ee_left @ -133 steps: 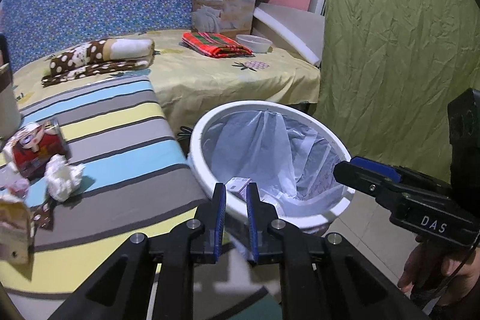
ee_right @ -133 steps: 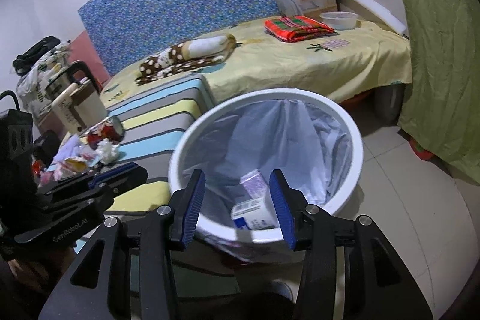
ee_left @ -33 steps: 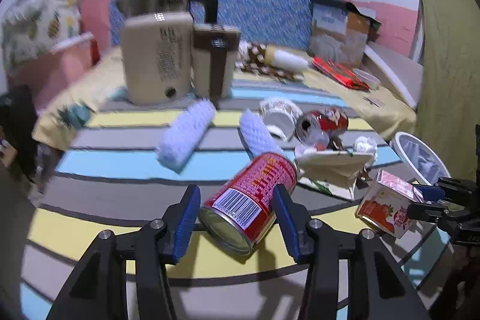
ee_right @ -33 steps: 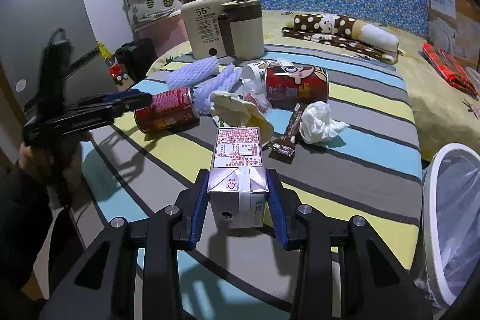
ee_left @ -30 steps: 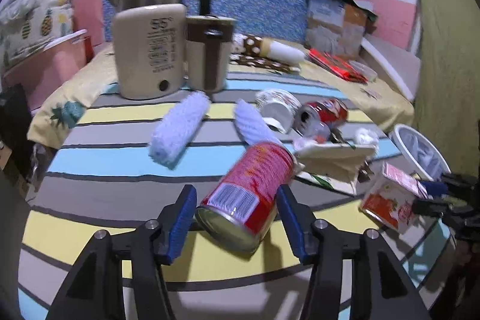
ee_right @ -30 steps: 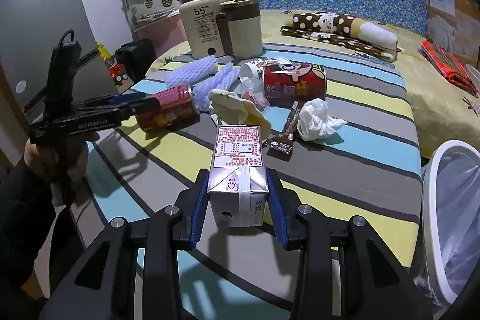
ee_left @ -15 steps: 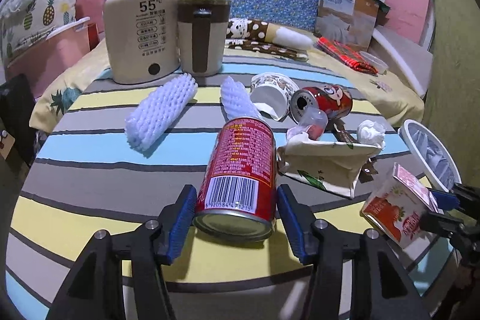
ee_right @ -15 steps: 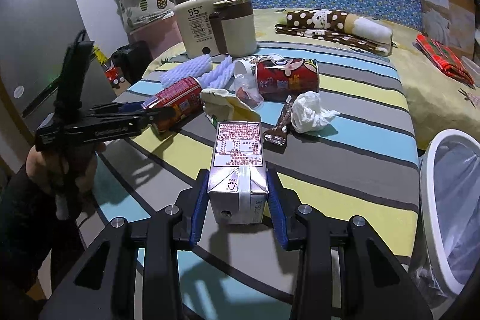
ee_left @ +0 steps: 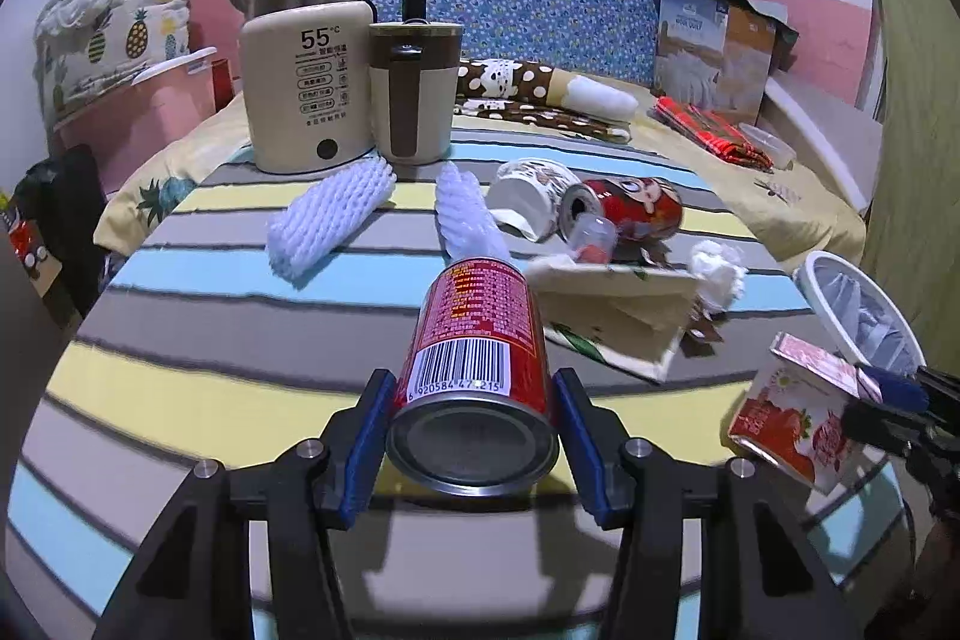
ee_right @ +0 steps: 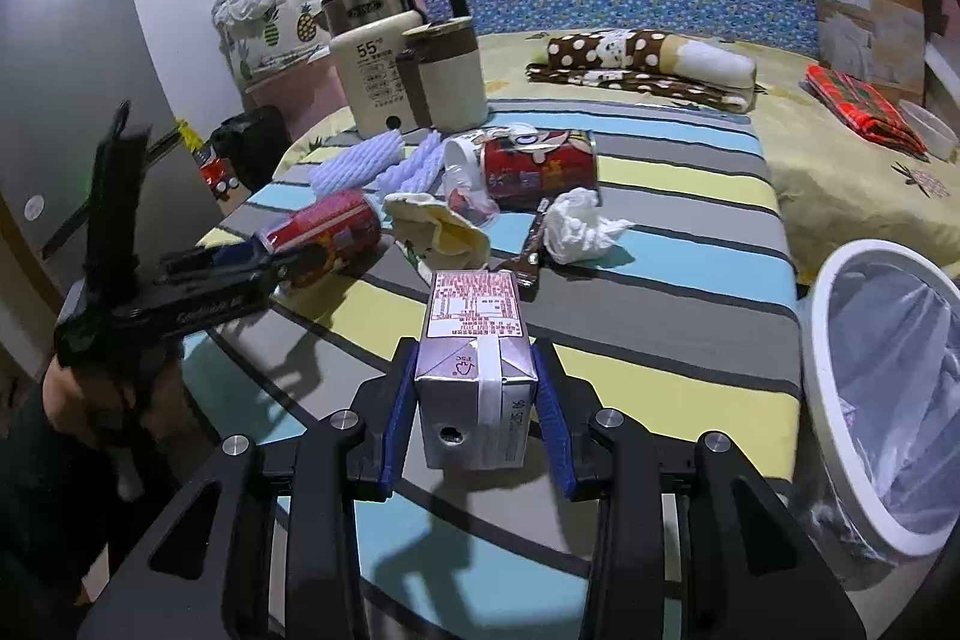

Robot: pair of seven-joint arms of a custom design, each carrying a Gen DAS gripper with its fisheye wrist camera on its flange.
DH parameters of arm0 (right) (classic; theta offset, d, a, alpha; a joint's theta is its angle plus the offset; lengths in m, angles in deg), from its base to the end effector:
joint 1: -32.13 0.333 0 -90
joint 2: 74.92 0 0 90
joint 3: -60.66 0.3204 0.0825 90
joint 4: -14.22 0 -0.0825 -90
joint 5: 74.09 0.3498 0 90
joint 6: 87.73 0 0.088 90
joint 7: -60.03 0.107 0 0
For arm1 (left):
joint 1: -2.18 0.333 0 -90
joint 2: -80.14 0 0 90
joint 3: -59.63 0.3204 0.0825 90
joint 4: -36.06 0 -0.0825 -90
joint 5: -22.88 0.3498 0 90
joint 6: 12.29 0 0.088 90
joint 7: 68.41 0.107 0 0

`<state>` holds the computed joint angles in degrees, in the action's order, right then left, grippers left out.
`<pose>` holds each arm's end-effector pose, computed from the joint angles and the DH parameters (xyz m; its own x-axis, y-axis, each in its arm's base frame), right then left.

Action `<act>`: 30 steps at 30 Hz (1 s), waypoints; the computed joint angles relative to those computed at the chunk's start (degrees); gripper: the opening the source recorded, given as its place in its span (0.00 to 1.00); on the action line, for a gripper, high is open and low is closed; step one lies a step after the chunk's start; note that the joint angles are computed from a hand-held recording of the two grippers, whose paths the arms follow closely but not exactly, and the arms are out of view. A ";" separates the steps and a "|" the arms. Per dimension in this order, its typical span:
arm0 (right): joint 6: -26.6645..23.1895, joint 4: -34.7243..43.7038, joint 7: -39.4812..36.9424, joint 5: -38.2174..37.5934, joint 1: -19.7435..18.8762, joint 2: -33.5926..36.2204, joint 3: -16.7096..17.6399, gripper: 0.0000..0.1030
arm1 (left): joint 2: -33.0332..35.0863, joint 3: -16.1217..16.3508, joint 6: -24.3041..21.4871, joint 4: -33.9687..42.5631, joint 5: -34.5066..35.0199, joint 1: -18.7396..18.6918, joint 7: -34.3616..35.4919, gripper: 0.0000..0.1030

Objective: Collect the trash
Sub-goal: 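Carry both items over the bin and open both tools to drop them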

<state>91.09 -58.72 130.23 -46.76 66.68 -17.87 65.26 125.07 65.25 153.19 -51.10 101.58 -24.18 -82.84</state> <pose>0.6332 0.4345 0.2635 0.5289 -0.8312 -0.1715 -0.6284 -0.2477 -0.7374 0.6283 -0.3145 0.2505 0.0969 -0.9907 0.0955 -0.6580 -0.1357 -0.7407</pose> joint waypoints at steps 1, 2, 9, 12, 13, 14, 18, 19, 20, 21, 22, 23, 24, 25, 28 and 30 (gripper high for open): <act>0.24 -0.28 0.10 0.12 -0.03 -0.21 -0.02 0.38 | -0.60 0.35 0.15 -0.82 0.90 -0.70 -1.64 0.51; 0.95 -1.06 0.19 0.40 -0.06 -0.68 0.04 0.38 | -1.18 0.53 0.19 -1.51 1.88 -1.25 -3.10 0.51; 5.13 -5.72 -1.05 2.21 -1.18 -3.11 1.55 0.38 | -3.97 -1.43 -0.54 -3.40 8.76 -2.40 -10.01 0.51; 6.89 -7.73 -1.87 3.19 -1.75 -4.17 2.32 0.38 | -3.97 -2.97 -0.73 -2.56 9.55 -2.22 -9.54 0.51; 7.48 -8.35 -2.20 3.50 -2.04 -4.52 2.63 0.38 | -3.80 -3.38 -0.66 -2.14 9.55 -2.18 -9.18 0.51; 7.99 -8.85 -2.41 3.84 -2.16 -4.80 2.72 0.38 | -3.53 -3.76 -0.38 -1.58 9.49 -2.17 -8.68 0.51; 9.80 -10.51 -2.94 5.17 -2.25 -5.83 2.37 0.38 | -1.58 -4.76 1.07 1.71 7.10 -2.40 -4.60 0.51; 10.67 -11.39 -3.22 5.50 -2.60 -6.26 2.58 0.38 | -1.00 -4.81 1.29 2.59 5.98 -2.59 -3.23 0.51; 11.13 -11.82 -3.30 5.91 -2.68 -6.49 2.48 0.38 | -0.07 -5.13 1.56 4.02 4.29 -2.71 -0.90 0.51; 11.82 -12.51 -3.44 6.32 -2.95 -6.83 2.59 0.38 | 0.65 -5.12 1.94 5.16 2.88 -2.96 0.92 0.51; 12.44 -13.14 -3.58 6.71 -3.17 -7.16 2.66 0.38 | 1.18 -4.91 2.23 5.96 1.76 -3.29 2.16 0.51; 13.25 -13.87 -3.59 7.26 -3.33 -7.55 2.49 0.38 | 2.16 -5.17 2.62 7.47 0.11 -3.44 4.48 0.51; 13.82 -14.42 -3.57 7.83 -3.39 -7.86 2.26 0.38 | 2.84 -5.21 2.85 8.53 -1.31 -3.64 6.28 0.51; 14.26 -14.93 -3.69 8.19 -3.58 -8.17 2.30 0.38 | 3.51 -5.27 3.01 9.58 -2.71 -3.85 8.09 0.51; 15.85 -16.67 -3.62 9.99 -3.47 -9.16 1.33 0.38 | 6.45 -6.36 3.08 14.04 -7.88 -4.07 15.18 0.51; 17.06 -17.93 -3.64 11.08 -3.68 -9.80 1.03 0.38 | 8.99 -7.98 2.90 17.84 -11.94 -3.78 21.15 0.51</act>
